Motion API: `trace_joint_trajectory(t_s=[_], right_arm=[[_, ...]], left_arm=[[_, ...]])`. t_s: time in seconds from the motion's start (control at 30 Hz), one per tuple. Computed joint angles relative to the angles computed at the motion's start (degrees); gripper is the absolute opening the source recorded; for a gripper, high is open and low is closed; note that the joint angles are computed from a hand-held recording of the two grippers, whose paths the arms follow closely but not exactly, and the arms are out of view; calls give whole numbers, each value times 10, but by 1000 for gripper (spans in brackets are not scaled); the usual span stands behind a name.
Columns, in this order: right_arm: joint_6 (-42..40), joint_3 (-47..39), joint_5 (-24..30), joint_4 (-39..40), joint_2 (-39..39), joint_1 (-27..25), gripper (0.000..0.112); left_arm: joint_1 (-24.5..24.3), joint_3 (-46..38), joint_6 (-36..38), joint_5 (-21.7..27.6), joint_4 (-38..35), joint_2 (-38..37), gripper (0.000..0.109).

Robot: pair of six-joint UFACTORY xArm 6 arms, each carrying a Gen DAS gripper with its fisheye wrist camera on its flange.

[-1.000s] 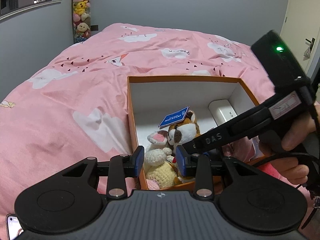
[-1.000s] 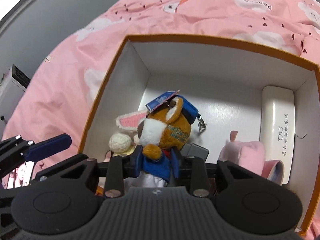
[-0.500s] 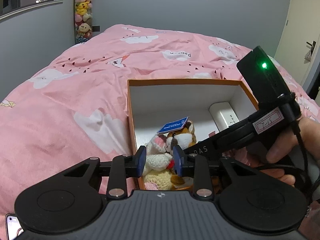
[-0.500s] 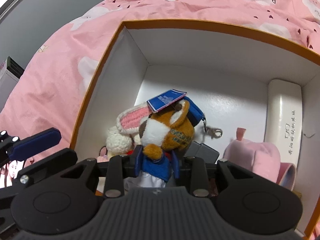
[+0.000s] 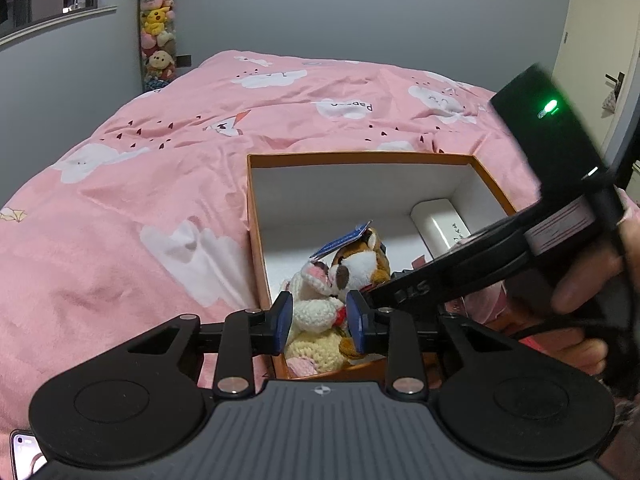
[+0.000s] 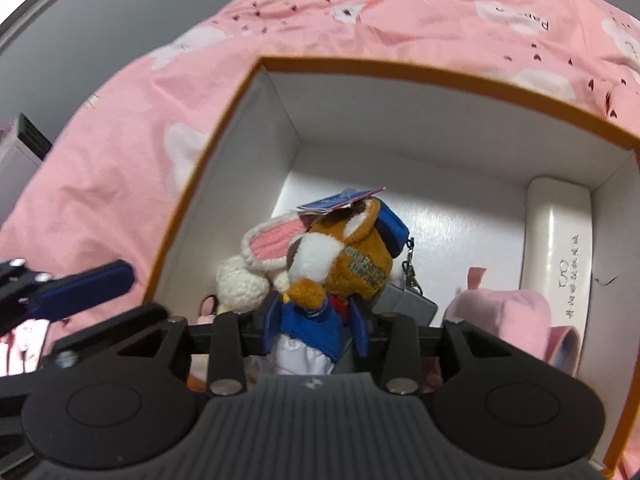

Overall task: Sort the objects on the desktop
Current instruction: 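Lower the bunny and plush dog into the box and open both grippers, then withdraw both grippers from the box back toward the remaining items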

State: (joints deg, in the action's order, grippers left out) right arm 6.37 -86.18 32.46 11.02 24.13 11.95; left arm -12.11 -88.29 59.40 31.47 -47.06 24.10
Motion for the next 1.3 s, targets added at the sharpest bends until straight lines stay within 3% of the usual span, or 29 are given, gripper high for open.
trace_joint_trajectory(t_s=[0.17,0.23,0.27,0.37,0.5,0.67,0.87,1.17,1.3], right_arm=[[-54,47,-22,56,-47,-5,42],[-79,58,-17,76,-60,-6,32],[-90,58,-5,84,-63,-6,22],[-96,53,26,81,-59,-5,15],[-109,49,33,108,-45,-5,15],[-91,32,53,82,-24,1,16],[-99,78,15,105,-62,-3,20],[-195,234,-125,226,-194,10,39],[-185,313,-183,216,-257,21,42]], left_arm=[[-1,2,1,0,0,0,33],[-1,1,-4,0,3,0,33],[0,1,-5,1,3,0,33],[0,2,-6,3,3,-1,33],[0,0,-9,5,9,2,33],[0,0,-11,5,11,3,33],[0,13,18,5,-12,-8,33],[5,52,90,35,-73,-56,33],[10,66,113,66,-87,-74,33]])
